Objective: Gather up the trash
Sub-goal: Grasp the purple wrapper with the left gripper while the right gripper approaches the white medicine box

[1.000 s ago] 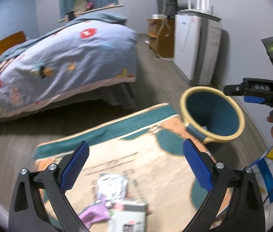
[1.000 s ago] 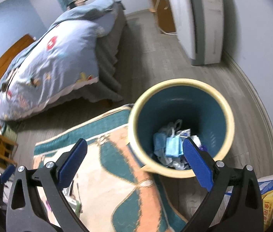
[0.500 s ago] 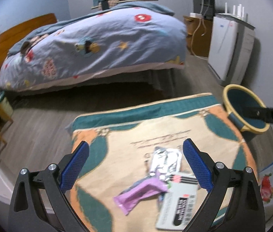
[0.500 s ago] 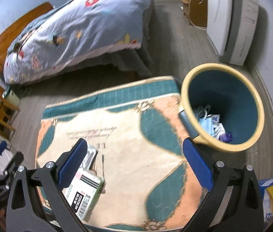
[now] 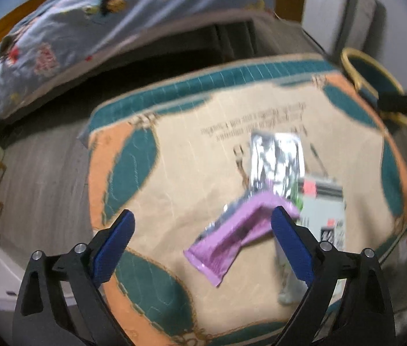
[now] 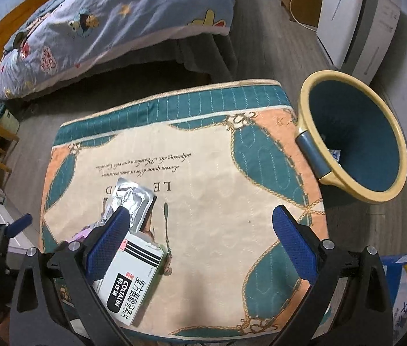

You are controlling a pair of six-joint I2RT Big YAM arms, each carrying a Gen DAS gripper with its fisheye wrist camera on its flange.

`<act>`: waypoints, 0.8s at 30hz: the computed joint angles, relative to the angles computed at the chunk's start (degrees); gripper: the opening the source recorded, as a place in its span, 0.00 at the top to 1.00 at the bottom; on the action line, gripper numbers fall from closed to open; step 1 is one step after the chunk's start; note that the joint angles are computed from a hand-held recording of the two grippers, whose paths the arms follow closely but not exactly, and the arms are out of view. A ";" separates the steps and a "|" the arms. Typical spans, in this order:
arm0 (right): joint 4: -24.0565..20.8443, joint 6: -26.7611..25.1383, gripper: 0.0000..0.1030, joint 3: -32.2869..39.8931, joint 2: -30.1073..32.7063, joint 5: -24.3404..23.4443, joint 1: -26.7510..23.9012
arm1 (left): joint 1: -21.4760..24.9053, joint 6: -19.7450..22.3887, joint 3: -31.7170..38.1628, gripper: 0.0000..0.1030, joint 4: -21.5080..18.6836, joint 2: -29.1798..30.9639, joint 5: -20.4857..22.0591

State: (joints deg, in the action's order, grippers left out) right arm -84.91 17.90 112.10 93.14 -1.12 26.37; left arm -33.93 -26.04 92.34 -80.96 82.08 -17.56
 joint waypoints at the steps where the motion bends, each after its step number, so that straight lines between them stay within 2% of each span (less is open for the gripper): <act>1: -0.14 0.11 0.06 0.00 0.11 0.07 0.16 | -0.02 0.98 -0.31 0.10 -0.22 0.24 0.64; 9: -0.79 0.78 0.06 -0.33 0.52 0.45 1.17 | 0.29 5.26 -1.69 0.47 -1.10 2.07 6.08; 11: -1.15 2.02 0.06 -0.88 0.55 -0.68 1.36 | 0.39 5.99 -1.95 0.73 -1.41 2.15 7.86; 14: -1.69 3.00 0.06 -1.21 0.73 -1.42 1.95 | 0.36 6.72 -1.65 0.87 -1.92 2.09 8.90; 18: -1.84 3.63 0.06 -1.51 0.76 -1.90 3.20 | 1.21 5.03 -2.07 0.90 -1.16 0.31 8.49; 22: -2.84 4.00 0.06 -2.40 1.17 -2.19 5.26 | 2.53 2.27 -2.39 0.90 -0.33 -1.63 6.08; 24: -3.29 4.45 0.06 -3.10 1.50 -3.11 6.56 | 3.71 1.00 -2.40 0.90 0.55 -2.54 6.48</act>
